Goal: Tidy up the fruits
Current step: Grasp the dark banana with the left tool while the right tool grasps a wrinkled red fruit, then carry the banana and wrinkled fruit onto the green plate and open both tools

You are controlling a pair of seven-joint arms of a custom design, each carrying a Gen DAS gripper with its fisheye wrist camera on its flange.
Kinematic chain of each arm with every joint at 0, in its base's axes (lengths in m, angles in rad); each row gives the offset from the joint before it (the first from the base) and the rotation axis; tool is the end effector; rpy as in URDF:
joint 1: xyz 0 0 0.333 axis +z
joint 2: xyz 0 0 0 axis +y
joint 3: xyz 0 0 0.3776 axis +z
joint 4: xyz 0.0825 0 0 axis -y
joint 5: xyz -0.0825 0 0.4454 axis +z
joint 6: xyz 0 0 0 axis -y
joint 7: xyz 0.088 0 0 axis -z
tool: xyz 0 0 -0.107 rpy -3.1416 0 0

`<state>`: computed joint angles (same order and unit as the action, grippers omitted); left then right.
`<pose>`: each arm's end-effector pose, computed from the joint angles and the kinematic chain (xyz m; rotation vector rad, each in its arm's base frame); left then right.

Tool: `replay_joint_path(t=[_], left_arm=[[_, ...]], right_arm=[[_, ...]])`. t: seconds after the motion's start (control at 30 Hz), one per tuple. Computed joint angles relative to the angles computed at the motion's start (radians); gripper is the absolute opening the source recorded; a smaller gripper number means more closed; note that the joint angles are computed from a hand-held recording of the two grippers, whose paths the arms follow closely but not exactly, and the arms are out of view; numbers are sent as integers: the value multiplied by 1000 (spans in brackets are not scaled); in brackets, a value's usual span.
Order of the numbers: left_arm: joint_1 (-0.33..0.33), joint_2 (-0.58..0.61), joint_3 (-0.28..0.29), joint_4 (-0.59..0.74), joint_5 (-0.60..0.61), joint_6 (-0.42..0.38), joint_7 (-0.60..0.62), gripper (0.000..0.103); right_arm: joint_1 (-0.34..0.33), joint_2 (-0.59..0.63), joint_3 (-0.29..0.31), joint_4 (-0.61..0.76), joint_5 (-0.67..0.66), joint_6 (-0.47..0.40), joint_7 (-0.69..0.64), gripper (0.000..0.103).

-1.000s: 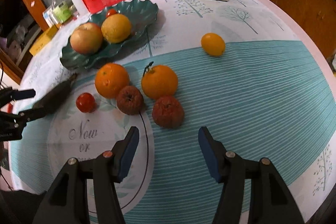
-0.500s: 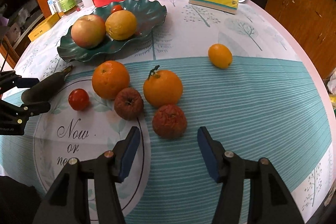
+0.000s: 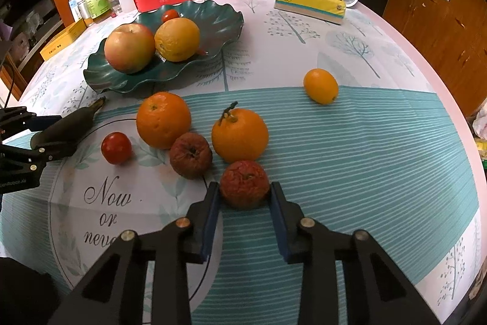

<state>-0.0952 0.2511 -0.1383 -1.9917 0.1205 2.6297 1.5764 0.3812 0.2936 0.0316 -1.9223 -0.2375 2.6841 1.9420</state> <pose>0.6769 -0.1585 0.4012 -1.6587 2.3007 -0.3977 0.6572 0.2941 0.4124 -2.1388 1.7022 -0.4347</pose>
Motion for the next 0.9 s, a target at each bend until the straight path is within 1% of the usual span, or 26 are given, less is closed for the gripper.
replay_joint_path(t=[0.1, 0.33, 0.47, 0.57, 0.73, 0.9], left_arm=[[5, -8, -4, -7, -21, 4, -1, 50], [16, -40, -8, -48, -77, 45, -21, 46], [10, -74, 4, -90, -58, 116, -71, 41], [6, -89, 15, -108, -30, 157, -125, 38], [4, -107, 26, -125, 3, 192, -216, 35], [12, -122, 24, -137, 4, 224, -285, 32]], right_arm=[[-4, -9, 7, -9, 19, 3, -4, 33], [-5, -34, 13, -40, 35, 26, -1, 33], [-13, -50, 25, -56, 63, 39, -17, 33], [-13, -64, 28, -67, 70, 65, -27, 33], [-14, -89, 33, -85, 77, 98, -51, 33], [-30, -109, 50, -93, 128, 120, -115, 33]])
